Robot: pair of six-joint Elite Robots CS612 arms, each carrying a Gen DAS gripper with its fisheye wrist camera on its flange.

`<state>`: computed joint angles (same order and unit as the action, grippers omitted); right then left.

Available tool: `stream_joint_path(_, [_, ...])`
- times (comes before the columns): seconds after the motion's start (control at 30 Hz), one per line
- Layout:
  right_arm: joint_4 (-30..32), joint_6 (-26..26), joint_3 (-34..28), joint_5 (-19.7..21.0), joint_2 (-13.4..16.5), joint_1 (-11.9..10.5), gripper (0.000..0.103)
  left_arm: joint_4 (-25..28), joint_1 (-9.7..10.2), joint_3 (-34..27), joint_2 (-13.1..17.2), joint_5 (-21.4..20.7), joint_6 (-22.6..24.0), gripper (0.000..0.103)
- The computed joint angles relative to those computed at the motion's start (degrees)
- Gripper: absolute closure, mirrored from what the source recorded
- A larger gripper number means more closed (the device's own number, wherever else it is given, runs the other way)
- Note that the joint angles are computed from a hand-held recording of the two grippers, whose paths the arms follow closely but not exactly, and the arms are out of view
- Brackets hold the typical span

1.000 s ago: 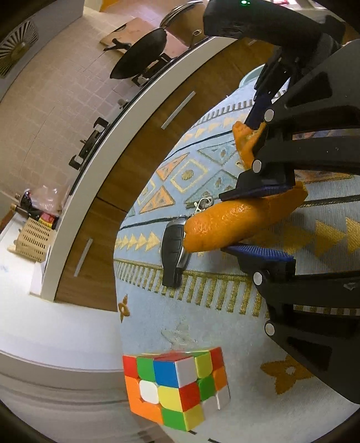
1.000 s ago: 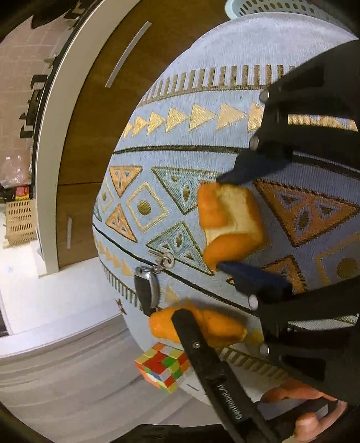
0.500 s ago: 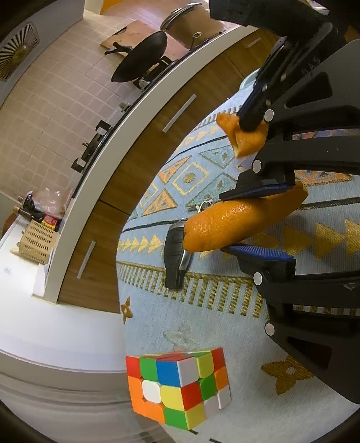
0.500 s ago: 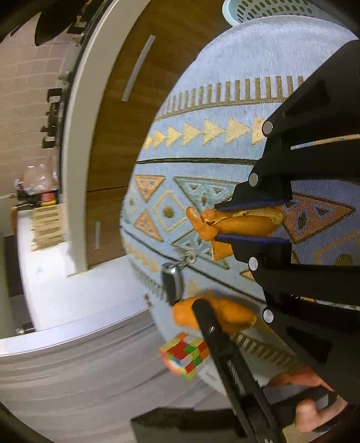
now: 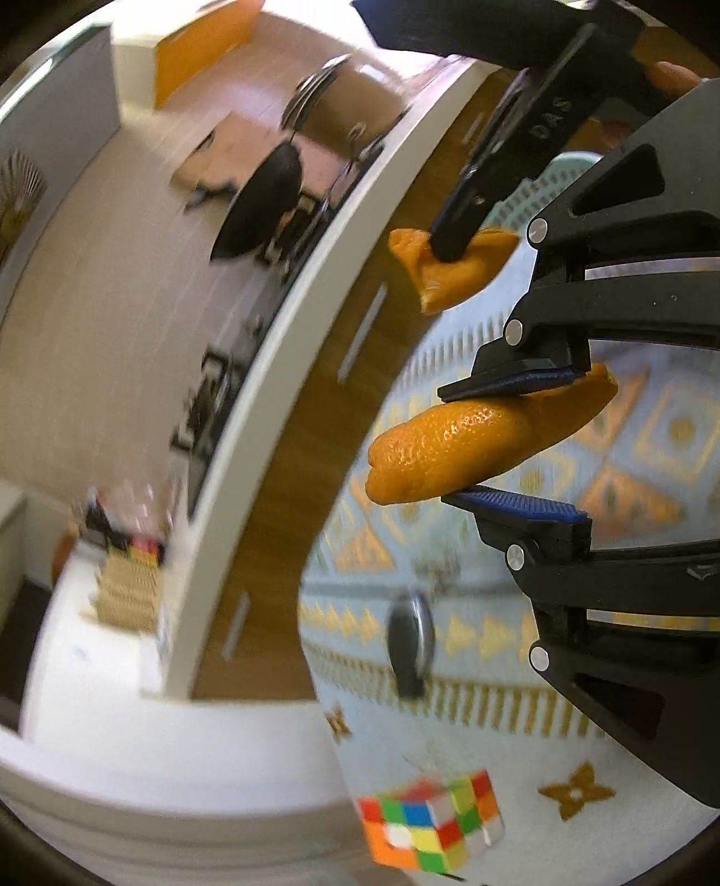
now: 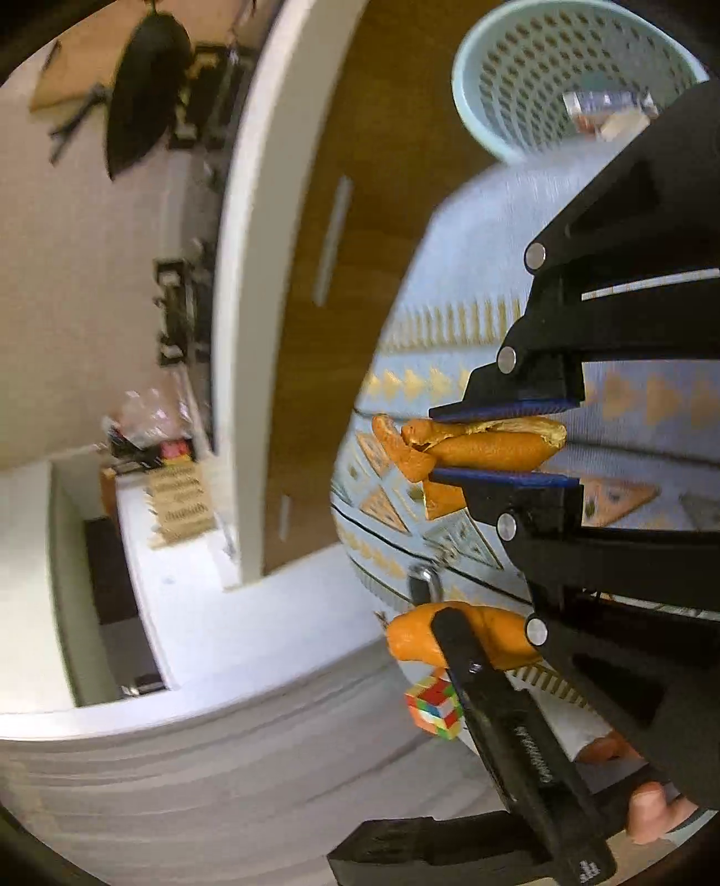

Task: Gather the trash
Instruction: 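Carry both orange peels over the basket and open both tools to drop them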

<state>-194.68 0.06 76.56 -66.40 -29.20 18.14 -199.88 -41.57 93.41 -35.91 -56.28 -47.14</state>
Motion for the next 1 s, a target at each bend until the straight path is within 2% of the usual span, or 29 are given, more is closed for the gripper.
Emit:
stream_joint_path(0.17, [-6.0, 2.8, 4.7, -2.0, -2.9, -2.4, 0.09, -0.6, -1.47, -3.7, 0.1, -1.9, 6.2, 0.074])
stream_joint_path(0.3, [-10.3, 4.2, 8.5, -4.5, -4.9, -4.5, 0.09, 0.2, -2.25, -8.1, 1.3, -4.8, 10.4, 0.074])
stream_joint_path(0.47, [-13.4, 7.3, 11.9, -6.8, -6.1, -7.6, 0.09, 2.9, -2.43, -14.7, 3.9, -11.1, 13.0, 0.074])
stream_joint_path(0.6, [-13.6, 9.2, 13.5, -9.1, -6.4, -9.5, 0.09, 7.4, -2.43, -21.0, 6.7, -15.7, 14.9, 0.074])
stream_joint_path(0.77, [-10.9, 12.1, 14.2, -10.5, -5.9, -11.8, 0.089, 13.7, -2.11, -28.4, 10.4, -21.9, 15.7, 0.074])
stream_joint_path(1.0, [2.1, 14.0, 11.5, -11.4, -4.5, -12.8, 0.086, 22.1, -1.72, -35.8, 14.3, -25.9, 15.9, 0.071])
